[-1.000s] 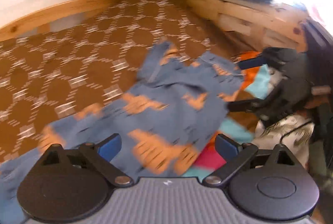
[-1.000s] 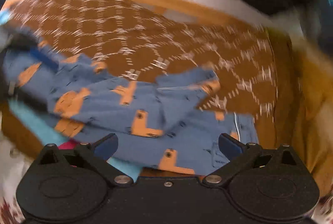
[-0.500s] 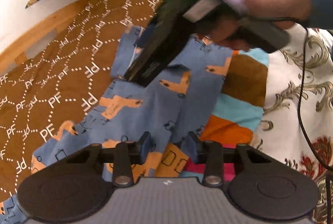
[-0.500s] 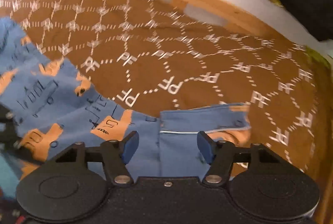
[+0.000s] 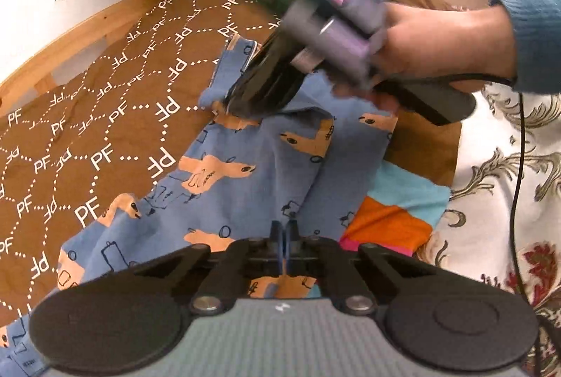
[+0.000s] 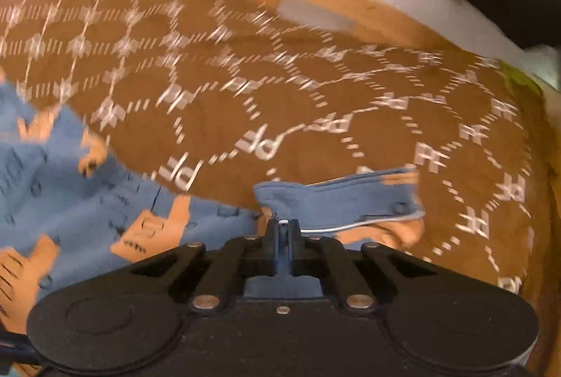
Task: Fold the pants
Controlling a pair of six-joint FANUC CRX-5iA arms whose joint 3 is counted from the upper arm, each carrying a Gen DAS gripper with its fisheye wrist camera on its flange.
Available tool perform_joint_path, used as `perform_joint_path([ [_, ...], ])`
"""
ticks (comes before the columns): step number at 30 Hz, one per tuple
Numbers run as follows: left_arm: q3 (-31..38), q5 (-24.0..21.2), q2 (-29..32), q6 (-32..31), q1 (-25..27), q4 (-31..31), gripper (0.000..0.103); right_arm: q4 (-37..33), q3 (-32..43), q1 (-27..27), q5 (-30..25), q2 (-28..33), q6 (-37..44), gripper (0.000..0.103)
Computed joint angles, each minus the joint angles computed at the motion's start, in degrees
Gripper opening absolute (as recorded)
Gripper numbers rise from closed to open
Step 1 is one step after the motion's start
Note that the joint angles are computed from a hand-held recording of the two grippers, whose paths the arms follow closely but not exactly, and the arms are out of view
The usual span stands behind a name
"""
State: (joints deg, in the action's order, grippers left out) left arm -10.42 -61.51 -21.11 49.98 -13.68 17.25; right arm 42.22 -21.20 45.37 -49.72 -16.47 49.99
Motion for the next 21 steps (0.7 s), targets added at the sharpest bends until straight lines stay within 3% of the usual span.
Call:
perform_joint_path([
  [5, -0.2, -2.5, -0.3, -4.9, 4.1, 6.7, 0.0, 3.3, -1.9, -1.9, -0.4, -7.7, -13.1, 0.003],
  [8, 0.9, -6.0, 0.2, -8.9, 6.7, 10.0, 0.0, 5.3, -2.5, -2.0, -4.8, -12.9, -18.0, 0.003],
  [12, 2.0, -9.8, 0.9, -14.2, 7.0, 9.9, 0.0, 0.0, -1.7, -1.5, -13.5, -17.2, -18.8, 0.003],
  [17, 3.4, -12.2, 3.0, -12.2, 4.6, 6.4, 0.005, -6.2, -4.6, -1.0, -18.8, -19.4, -21.1, 0.009],
  [18, 3.5, -13.0, 3.3, -11.9, 5.0, 6.9, 0.014, -6.2, -5.3, -0.7, -19.1, -19.9, -21.9, 0.009],
  [19, 3.8, -14.3, 3.8, -11.8, 5.6, 8.1, 0.034, -6.1, -5.9, -0.4, -19.0, -20.5, -22.9, 0.009],
  [21, 3.8, -16.0, 4.4, -11.6, 7.0, 11.4, 0.062, -5.4, -6.8, 0.4, -18.9, -21.4, -23.9, 0.011],
])
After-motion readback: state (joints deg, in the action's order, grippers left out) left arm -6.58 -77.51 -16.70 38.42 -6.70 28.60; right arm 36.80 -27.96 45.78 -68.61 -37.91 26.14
